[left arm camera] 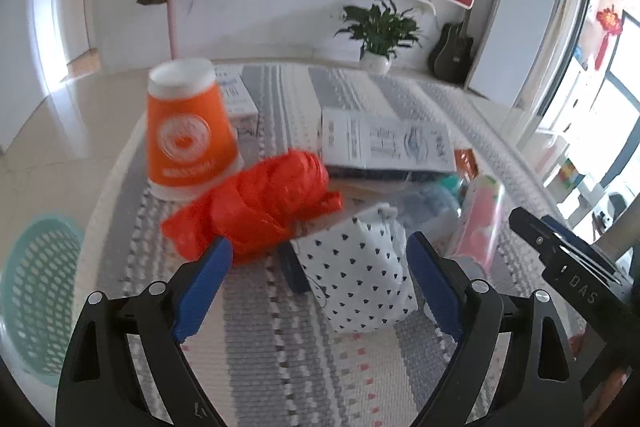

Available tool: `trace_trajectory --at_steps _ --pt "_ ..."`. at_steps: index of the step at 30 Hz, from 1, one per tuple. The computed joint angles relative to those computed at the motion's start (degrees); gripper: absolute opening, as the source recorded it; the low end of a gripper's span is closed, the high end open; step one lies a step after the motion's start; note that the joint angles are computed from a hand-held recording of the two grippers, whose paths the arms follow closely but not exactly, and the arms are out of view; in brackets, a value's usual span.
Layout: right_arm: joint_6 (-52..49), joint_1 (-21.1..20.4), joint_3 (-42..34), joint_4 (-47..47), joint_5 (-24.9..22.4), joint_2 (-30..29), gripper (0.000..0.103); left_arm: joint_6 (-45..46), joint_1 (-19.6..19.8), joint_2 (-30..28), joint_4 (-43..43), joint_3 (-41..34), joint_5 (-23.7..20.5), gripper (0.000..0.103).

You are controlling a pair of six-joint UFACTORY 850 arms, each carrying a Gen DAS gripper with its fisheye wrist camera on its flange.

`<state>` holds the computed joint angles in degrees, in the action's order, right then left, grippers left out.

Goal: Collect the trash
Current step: 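Grasp the white dotted bag with the left tool while the right tool grasps the pink bottle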

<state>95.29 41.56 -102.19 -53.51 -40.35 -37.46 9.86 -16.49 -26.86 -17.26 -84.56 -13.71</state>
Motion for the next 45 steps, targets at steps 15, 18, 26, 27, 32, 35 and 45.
trace_trajectory --at_steps 15,18,26,27,32,35,45 --pt "-15.95 -1.69 -20.14 20.32 -9.71 -13.13 0.072 -0.88 -1.10 -2.73 5.53 -1.08 -2.74 0.061" --pt "-18.42 -1.77 -21.59 22.36 -10.95 -13.59 0.063 10.01 -0.05 -1.95 -5.67 -0.41 -3.50 0.046" --pt "-21.39 -2.04 -23.66 27.82 -14.22 -13.95 0.055 27.83 1.93 2.89 -21.82 4.21 -3.81 0.021" --pt "-21.96 -2.29 -24.43 29.17 -14.27 -14.45 0.055 29.43 2.25 3.50 -23.17 4.82 -3.67 0.022" --pt "-23.86 -2.14 -32.94 30.41 -17.99 -20.02 0.056 36.97 4.75 6.03 -29.53 7.37 -2.94 0.022" --pt "-22.88 -1.31 -33.65 28.76 -19.69 -20.36 0.050 40.27 6.31 7.17 -32.87 8.38 -2.61 0.022" --pt "-22.63 2.49 -12.64 28.03 -11.57 -7.49 0.047 50.40 9.90 10.25 -46.06 10.39 -2.94 0.022"
